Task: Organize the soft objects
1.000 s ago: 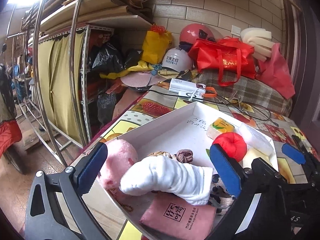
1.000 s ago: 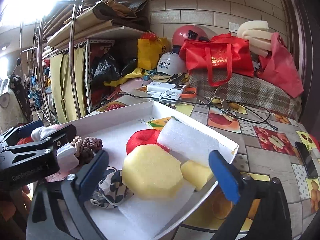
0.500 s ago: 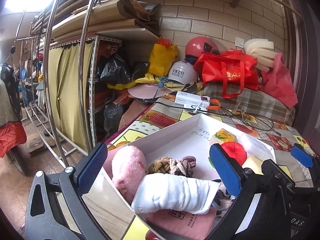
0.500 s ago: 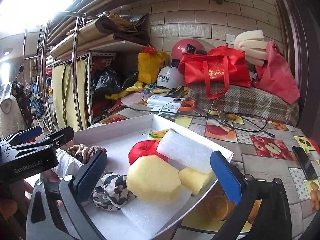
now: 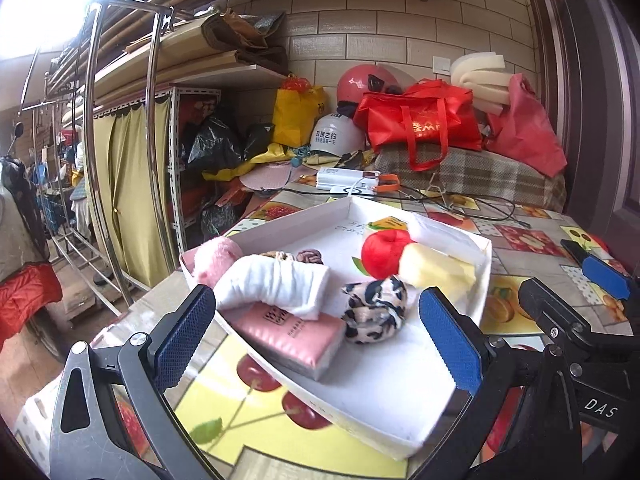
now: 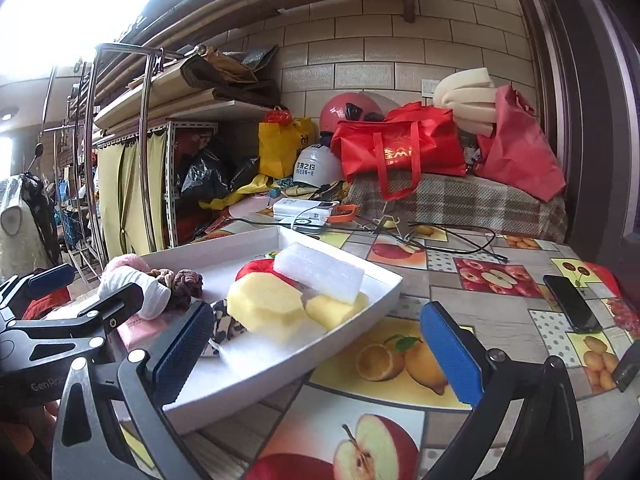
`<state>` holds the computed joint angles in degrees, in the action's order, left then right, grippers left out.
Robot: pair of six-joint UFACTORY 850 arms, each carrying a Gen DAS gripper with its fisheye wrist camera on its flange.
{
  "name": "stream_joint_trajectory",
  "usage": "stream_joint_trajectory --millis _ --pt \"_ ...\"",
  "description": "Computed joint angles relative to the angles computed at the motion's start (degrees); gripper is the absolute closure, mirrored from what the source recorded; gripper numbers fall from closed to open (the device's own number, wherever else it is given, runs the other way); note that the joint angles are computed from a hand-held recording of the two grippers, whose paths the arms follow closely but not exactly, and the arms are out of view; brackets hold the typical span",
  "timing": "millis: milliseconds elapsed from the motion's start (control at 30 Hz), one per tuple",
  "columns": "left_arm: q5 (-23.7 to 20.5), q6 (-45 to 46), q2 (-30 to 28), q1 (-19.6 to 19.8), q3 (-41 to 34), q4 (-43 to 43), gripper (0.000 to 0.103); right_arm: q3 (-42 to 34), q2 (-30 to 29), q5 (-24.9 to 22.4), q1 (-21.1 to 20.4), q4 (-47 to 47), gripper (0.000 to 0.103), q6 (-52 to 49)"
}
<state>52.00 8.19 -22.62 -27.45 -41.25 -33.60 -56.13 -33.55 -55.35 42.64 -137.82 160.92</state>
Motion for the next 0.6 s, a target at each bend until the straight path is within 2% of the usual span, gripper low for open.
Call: stream_joint_trajectory --millis 167,267,367,433,467,533,600 --pt "-1.13 2.58 1.22 -4.00 0.94 -4.56 0.000 6.55 4.01 -1.05 -0.25 0.55 0.000 3.07" --pt "-0.86 7.50 1.28 -6.74 0.42 -11.62 0.000 10.85 6.48 -3.03 0.15 1.54 0.000 3.46" --pt "0.59 13.74 0.65 -9.74 -0.69 -21.89 0.000 16.58 9.72 -8.35 1.24 2.23 0.000 6.04" --pt "1.95 17.40 -0.01 -11.45 -1.58 -28.53 0.000 20.80 12.06 -14.18 2.12 2.35 0.000 9.28" --pt "2.18 17.14 -0.03 -11.77 -1.46 -28.46 0.000 22.40 12.87 -16.91 2.87 3.86 0.000 10.37" --pt "0.49 14.05 0.69 -11.49 -0.34 -22.62 0.000 24.12 13.91 -19.81 4.21 8.98 0.000 11.45" --pt "-1.65 12.86 0.77 -11.27 -0.34 -19.05 0.000 25.06 14.99 -18.30 3.58 10.36 0.000 12.68"
